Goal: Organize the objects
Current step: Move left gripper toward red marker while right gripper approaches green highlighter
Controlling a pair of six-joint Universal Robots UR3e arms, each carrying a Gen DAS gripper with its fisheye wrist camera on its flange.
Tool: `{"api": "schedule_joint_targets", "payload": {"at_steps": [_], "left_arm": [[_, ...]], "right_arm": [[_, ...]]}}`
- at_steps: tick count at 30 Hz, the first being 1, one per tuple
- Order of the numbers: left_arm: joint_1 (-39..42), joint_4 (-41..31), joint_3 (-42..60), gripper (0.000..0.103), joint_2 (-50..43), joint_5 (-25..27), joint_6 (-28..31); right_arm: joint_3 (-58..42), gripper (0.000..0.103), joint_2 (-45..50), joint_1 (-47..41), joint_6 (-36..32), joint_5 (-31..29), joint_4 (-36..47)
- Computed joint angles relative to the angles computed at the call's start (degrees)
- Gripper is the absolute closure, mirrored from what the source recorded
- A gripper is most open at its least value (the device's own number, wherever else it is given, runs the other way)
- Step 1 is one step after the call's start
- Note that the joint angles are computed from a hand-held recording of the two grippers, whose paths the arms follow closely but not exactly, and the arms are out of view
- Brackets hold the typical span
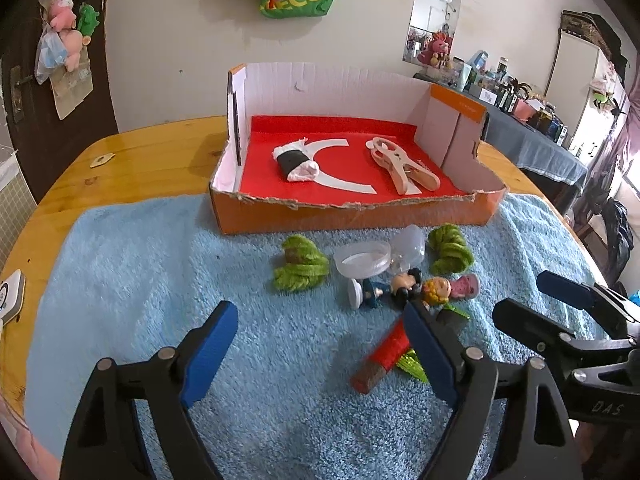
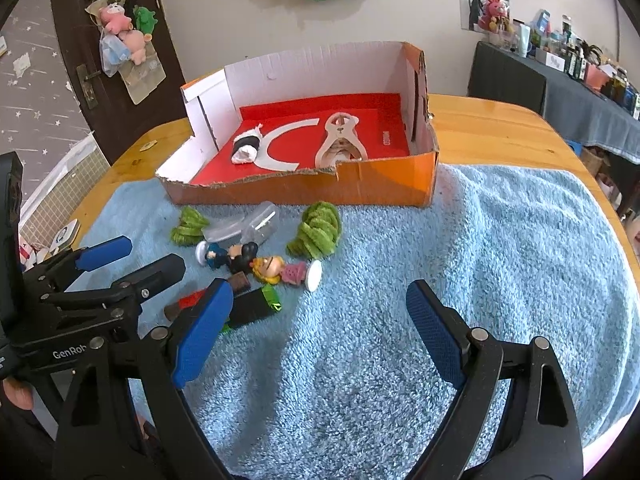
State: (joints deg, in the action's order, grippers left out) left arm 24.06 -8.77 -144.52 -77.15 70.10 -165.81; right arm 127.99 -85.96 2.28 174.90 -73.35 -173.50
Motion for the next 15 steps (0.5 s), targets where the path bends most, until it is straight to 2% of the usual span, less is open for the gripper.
{"api": "schedule_joint_targets", "payload": {"at_steps": [5, 10, 15], "left_arm": [[0.33, -0.41, -0.84, 0.027, -0.19, -0.81, 1.20], [1.12, -0.97, -1.90, 0.030, 0.14, -2.31, 2.69], [1.09, -1.01, -2.24, 0.033, -0.31, -3.00, 3.63]], "right_arm": [[0.70, 0.020, 0.30, 0.07, -0.44, -0.04, -0.27], [1.01, 0.025, 0.77, 0.38, -1.04, 0.31, -0.05], [1.76, 0.025, 1.19, 1.19, -2.63, 0.85, 0.04]]}}
